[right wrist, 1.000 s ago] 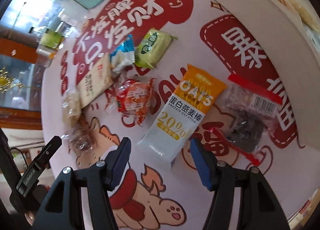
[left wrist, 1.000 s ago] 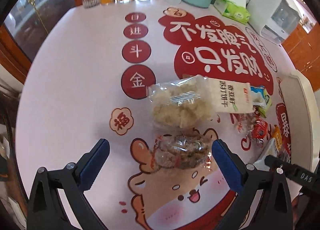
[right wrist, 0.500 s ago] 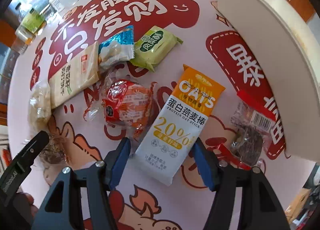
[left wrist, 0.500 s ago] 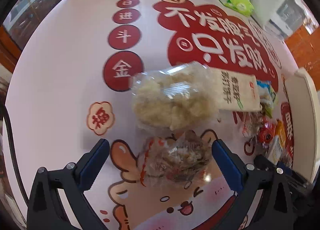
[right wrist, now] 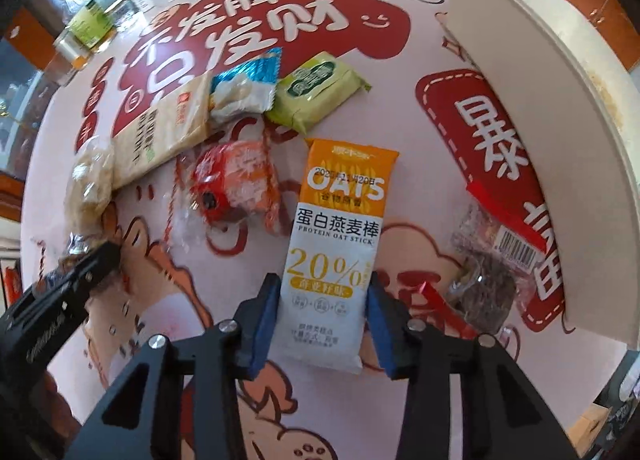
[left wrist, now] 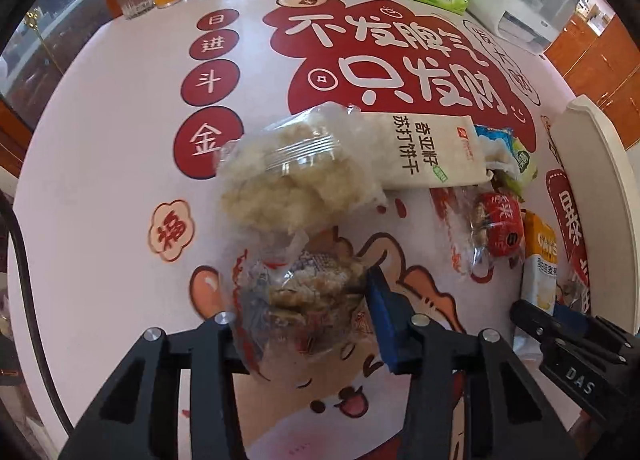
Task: Organize snacks
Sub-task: 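Grasp the clear nut-cluster bag with the left gripper while the right grasps the orange-white OATS bar, then carry the nut bag and OATS bar over the white tray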
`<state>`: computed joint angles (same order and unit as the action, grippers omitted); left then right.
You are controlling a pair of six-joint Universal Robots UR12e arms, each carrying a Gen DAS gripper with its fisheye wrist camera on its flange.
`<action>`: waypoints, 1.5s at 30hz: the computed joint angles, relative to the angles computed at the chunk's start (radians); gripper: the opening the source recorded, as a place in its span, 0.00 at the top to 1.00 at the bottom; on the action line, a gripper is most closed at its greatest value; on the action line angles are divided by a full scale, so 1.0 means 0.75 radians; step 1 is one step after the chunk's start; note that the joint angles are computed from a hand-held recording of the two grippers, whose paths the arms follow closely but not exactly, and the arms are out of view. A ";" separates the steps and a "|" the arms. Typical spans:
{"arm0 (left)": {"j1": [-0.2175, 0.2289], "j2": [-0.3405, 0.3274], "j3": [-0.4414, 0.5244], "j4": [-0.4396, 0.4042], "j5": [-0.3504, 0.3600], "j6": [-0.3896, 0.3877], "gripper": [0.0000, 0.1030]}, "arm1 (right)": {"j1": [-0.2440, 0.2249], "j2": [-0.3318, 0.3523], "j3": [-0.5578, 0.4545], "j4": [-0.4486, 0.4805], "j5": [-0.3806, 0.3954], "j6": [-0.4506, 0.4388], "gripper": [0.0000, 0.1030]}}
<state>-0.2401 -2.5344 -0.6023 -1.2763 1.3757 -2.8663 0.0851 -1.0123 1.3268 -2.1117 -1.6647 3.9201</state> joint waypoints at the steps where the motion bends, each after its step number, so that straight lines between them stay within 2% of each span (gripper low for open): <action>1: 0.003 0.014 -0.022 0.007 -0.003 0.001 0.59 | 0.002 -0.009 0.013 -0.014 0.006 -0.012 0.59; 11: 0.019 0.220 -0.304 0.131 -0.087 0.034 0.59 | 0.025 -0.164 0.211 -0.348 0.021 -0.194 0.59; 16: 0.002 0.317 -0.412 0.235 -0.150 0.055 0.59 | 0.031 -0.216 0.258 -0.473 -0.028 -0.271 0.59; 22: -0.036 0.387 -0.473 0.332 -0.183 0.029 0.59 | 0.016 -0.281 0.324 -0.588 -0.058 -0.329 0.59; 28: -0.105 0.418 -0.477 0.366 -0.189 0.005 0.58 | -0.025 -0.372 0.425 -0.679 -0.090 -0.401 0.59; 34: -0.200 0.405 -0.426 0.391 -0.193 -0.011 0.58 | -0.117 -0.491 0.554 -0.737 -0.111 -0.444 0.58; 39: -0.281 0.355 -0.328 0.414 -0.179 -0.046 0.58 | -0.205 -0.563 0.626 -0.765 -0.112 -0.507 0.58; 45: -0.357 0.271 -0.173 0.383 -0.155 -0.111 0.58 | -0.303 -0.616 0.679 -0.809 -0.107 -0.594 0.58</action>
<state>-0.5075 -2.3308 -0.7323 -0.9887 1.2594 -2.9497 -0.1424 -1.4741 1.8359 -2.7184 -1.7448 3.4746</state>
